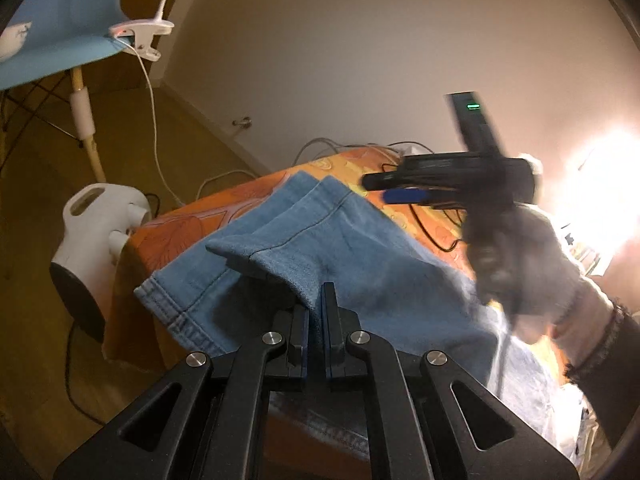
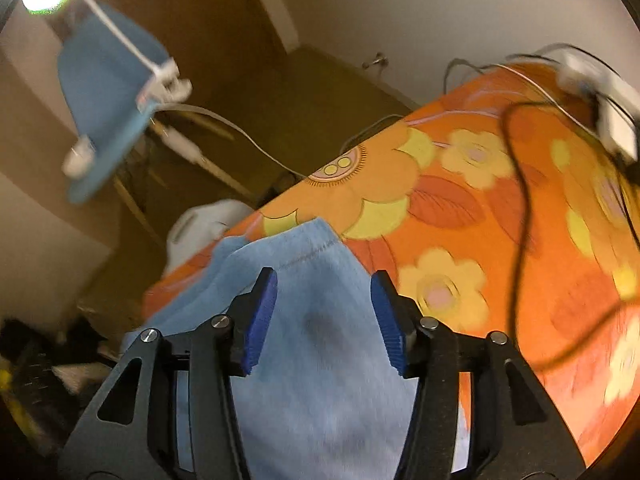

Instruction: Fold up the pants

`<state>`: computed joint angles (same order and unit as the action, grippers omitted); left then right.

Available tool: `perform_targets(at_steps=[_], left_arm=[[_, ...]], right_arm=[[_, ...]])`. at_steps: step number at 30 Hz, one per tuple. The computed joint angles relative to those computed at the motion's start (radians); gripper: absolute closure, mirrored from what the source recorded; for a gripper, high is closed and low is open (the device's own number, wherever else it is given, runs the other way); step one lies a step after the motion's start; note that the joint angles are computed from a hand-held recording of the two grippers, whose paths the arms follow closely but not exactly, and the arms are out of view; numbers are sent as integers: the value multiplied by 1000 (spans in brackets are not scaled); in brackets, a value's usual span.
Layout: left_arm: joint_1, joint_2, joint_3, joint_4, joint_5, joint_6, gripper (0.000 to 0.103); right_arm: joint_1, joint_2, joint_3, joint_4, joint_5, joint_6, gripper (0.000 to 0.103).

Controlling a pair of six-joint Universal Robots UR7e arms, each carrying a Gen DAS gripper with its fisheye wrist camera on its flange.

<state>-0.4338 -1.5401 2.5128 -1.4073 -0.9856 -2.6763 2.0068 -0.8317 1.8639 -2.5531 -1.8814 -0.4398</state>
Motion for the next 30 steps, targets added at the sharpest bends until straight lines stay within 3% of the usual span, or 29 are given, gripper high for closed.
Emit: perform_targets(at_steps=[3,7,9,10,12,16,22,28,30], left_arm=[[-27,-6,15,-14,-18,-1,99],[-30,-28,46,-38,-16,-5,99],[-34,-21,45,-38,-12,-15,99],[-37,-11,39,-39,-12,-19,99],[-46,-11,40,-26,-10,-28,99],[-81,21,13,8,-27,-50,100],[-138,74,-15,29,-96,-91,99],[-155,90,-29,67,-147,-98,99],[-153,79,-12,48,-157,-99,99]], right_arm=[[9,59,-33,-18,-52,4,49],[9,68,-15,-59,-54,-27,48],[10,65,-10,-60,-51,-40,68],[7,59,-12,-31,-39,-32,93],[10,55,-5,-52,-35,-44,97],[14,4,31,-70,27,-69,99],[26,-77,49,-5,162,-105,99],[50,-75,43,-8,235,-99,99],[62,-38,37,-42,196,-92,99]])
